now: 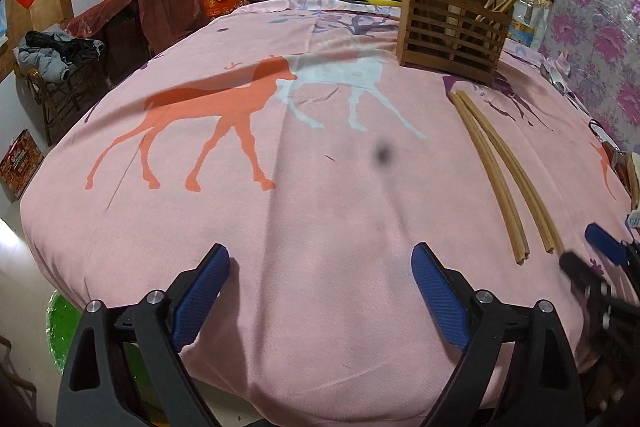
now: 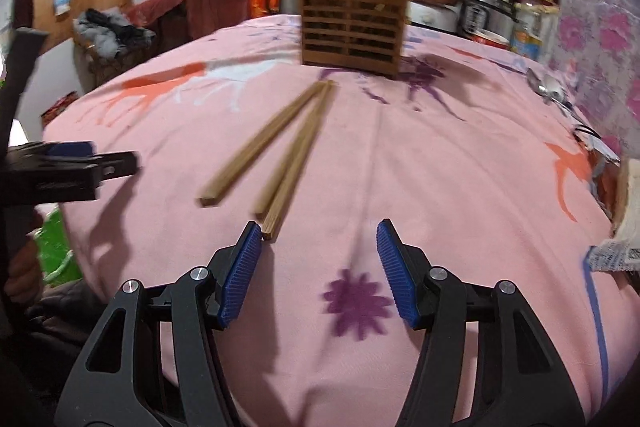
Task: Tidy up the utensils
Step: 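Move both open tools back down toward the loose chopsticks, then close the left tool on one chopstick while the right tool grasps another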
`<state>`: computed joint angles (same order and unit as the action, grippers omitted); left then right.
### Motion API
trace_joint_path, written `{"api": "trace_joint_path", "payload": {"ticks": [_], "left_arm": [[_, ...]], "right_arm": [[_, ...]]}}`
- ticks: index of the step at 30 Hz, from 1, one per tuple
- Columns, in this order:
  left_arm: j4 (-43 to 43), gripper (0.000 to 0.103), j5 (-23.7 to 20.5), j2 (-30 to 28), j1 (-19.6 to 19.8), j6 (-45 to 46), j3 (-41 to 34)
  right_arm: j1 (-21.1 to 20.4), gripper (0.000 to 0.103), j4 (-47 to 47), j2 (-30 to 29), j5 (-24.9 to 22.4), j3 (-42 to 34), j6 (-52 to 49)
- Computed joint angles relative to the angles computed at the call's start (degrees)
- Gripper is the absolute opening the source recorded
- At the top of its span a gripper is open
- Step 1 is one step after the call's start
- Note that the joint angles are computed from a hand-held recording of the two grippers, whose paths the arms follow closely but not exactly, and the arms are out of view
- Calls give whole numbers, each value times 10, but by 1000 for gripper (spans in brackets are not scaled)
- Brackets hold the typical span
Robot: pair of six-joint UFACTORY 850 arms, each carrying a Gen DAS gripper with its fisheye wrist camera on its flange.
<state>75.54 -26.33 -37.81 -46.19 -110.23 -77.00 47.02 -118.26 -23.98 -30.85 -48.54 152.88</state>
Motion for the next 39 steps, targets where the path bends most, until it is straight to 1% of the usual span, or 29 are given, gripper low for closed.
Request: {"api": "trace_joint_path", "payload": {"ticks": [3, 8, 12, 18, 21, 24, 27, 30, 34, 37, 39], "left_arm": [[3, 91, 3, -1, -3, 3, -2], [19, 91, 21, -2, -10, 0, -5], [25, 91, 52, -6, -14, 9, -11], [0, 91, 81, -25, -24, 73, -41], [-35, 91, 77, -43, -27, 123, -67], [-57, 91, 57, -57, -29, 154, -86], [-57, 91, 37, -58, -24, 147, -88], [-52, 91, 23, -48, -11, 116, -71], [-48, 91, 22, -35, -1, 96, -55], [-44, 91, 37, -36, -2, 92, -57], [-42, 91, 36, -42, -7, 99, -66]], "right_arm": [[-15, 57, -5, 11, -5, 17, 43], [-28, 57, -82, 22, -8, 35, 131], [-32, 59, -94, 25, -14, 39, 147], [-49, 59, -141, 27, -1, 48, 218], [-51, 59, -154, 27, -2, 49, 233], [-51, 60, -154, 26, -3, 49, 232], [-52, 60, -156, 26, -3, 50, 233], [-51, 60, -157, 26, -5, 49, 235], [-51, 60, -156, 25, -5, 49, 234], [-51, 60, -157, 25, -5, 50, 235], [-51, 60, -156, 25, -6, 49, 234]]}}
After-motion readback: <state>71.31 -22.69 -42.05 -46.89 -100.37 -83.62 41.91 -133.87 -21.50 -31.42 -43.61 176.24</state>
